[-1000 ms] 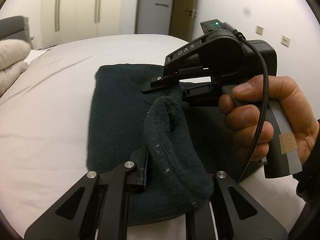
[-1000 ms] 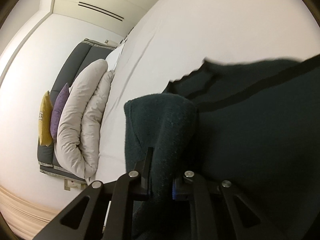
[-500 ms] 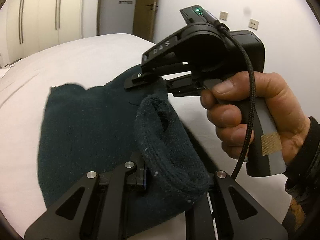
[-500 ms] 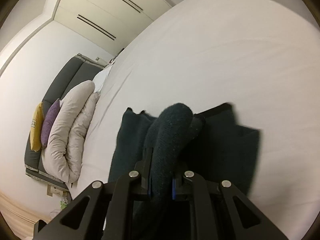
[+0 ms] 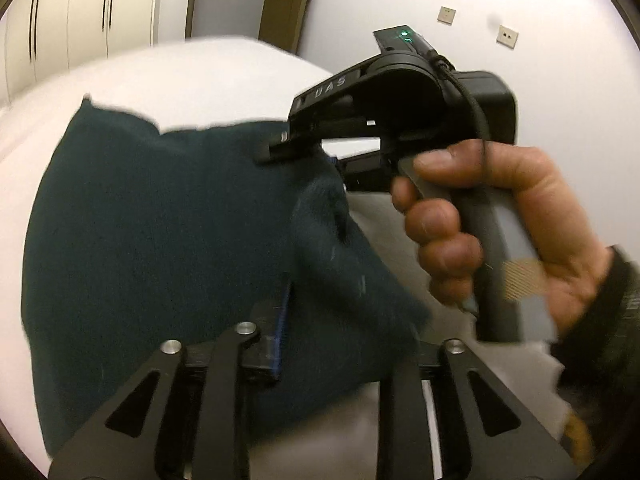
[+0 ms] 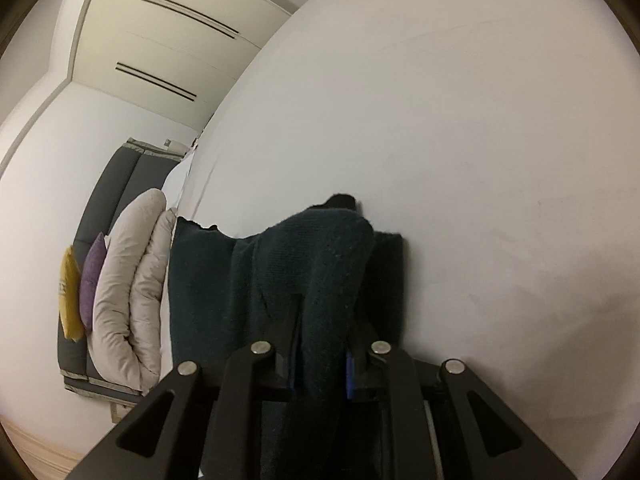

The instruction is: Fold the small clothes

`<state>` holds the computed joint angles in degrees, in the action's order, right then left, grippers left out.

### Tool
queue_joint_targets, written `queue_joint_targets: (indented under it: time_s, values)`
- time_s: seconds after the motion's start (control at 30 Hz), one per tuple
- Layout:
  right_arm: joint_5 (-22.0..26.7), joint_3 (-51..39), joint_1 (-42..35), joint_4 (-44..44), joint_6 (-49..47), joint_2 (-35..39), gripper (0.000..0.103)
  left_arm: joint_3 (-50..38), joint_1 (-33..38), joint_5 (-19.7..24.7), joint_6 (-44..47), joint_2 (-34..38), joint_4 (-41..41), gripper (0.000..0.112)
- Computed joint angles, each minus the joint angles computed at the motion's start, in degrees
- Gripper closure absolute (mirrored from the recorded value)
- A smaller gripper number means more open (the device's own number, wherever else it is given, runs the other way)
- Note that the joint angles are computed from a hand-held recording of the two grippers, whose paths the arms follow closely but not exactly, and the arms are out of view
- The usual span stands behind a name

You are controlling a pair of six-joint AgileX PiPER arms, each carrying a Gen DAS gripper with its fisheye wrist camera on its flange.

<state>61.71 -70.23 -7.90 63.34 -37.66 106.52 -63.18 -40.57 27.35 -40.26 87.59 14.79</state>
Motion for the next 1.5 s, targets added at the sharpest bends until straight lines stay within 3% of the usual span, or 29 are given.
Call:
queue_joint_targets:
  time_s: [0.03,0.07,0.1,0.17,0.27,0.37,0.43,0.47,0.53,0.63,0.7,0.83,0.93,0.97,1.0,1.03,1.13,1.23,1.3,1.37,1.5]
  values:
    - [0.23,0.51,0.0,-0.25,0.14,-0.93,0.073,2.65,0.62,-0.85,4.64,-2.97,-5.73,0.072]
    - [0.9,1.23,-0.49,0.0,-0.02,-1.61,0.069,4.81,1.47,-1.85,10.0,-5.66,-10.83,0.053]
    - [1.52,2.99,-1.09,0.78,-0.83,-3.12,0.06,8.12,2.11,-3.28,13.43,-9.77,-13.64,0.044]
    - [1.54,6.67,-1.44,1.39,-1.67,-6.71,0.053,12.92,3.95,-4.77,15.98,-15.68,-14.86,0.042]
    - [3.15,13.4,-3.19,2.31,-4.07,-12.37,0.05,17.15,13.39,-3.7,28.68,-22.23,-25.45,0.041]
    - [2.86,19.74,-4.11,1.55,-5.06,-17.98,0.05,15.6,24.7,-1.47,41.73,-21.07,-34.76,0.041]
    - [1.35,22.42,-3.21,-1.1,-4.19,-21.42,0.056,12.53,30.91,0.41,49.11,-18.38,-40.21,0.042]
    - [-0.08,23.25,-2.36,-2.73,-3.41,-22.98,0.061,11.17,31.86,0.59,50.07,-16.87,-39.6,0.042]
    - [-3.24,25.01,-1.29,-5.87,-1.63,-25.12,0.085,6.72,33.26,2.41,51.52,-10.56,-36.04,0.042]
    - [-1.75,26.61,-4.75,-2.59,-4.47,-22.4,0.093,3.73,32.01,2.41,43.68,-4.93,-26.38,0.042]
    - [-1.35,28.42,-6.27,0.1,-9.11,-21.07,0.094,3.77,30.78,1.28,40.1,-3.07,-20.31,0.039]
    - [2.33,33.27,-11.19,6.95,-17.7,-19.44,0.094,2.81,33.42,0.33,46.29,0.79,-26.9,0.028]
    - [0.27,33.14,-11.33,2.28,-12.77,-25.83,0.093,-0.92,36.78,4.47,51.42,2.78,-32.92,0.03]
    - [-1.24,32.44,-10.39,-0.09,-9.89,-28.54,0.092,-0.32,36.4,4.47,49.63,1.11,-31.77,0.03]
    - [-3.68,30.89,-8.54,-4.04,-5.16,-32.1,0.08,-0.75,36.47,3.74,47.42,0.24,-29.05,0.03]
    - [-5.42,29.43,-6.83,-6.86,-1.57,-34.15,0.077,-1.7,35.97,2.43,44.27,-0.39,-24.81,0.03]
    - [-8.17,24.4,-2.99,-10.26,4.53,-36.79,0.077,-7.86,36.08,2.87,42.51,2.12,-20.34,0.03]
    - [-10.21,18.33,2.38,-8.49,6.58,-33.11,0.077,-17.15,35.48,5.7,40.76,9.97,-14.89,0.033]
    - [-10.38,15.87,4.9,-3.55,2.92,-28.76,0.077,-22.81,33.4,9.89,37.46,14.46,-10.48,0.037]
    - [-9.05,15.77,5.13,1.56,-4.28,-24.24,0.077,-27.78,34.22,12.42,39.01,19.59,-11.9,0.036]
    - [-13.28,12.88,9.47,-0.66,-2.28,-14.03,0.081,-35.18,36.44,17.3,42.09,25.5,-17.41,0.035]
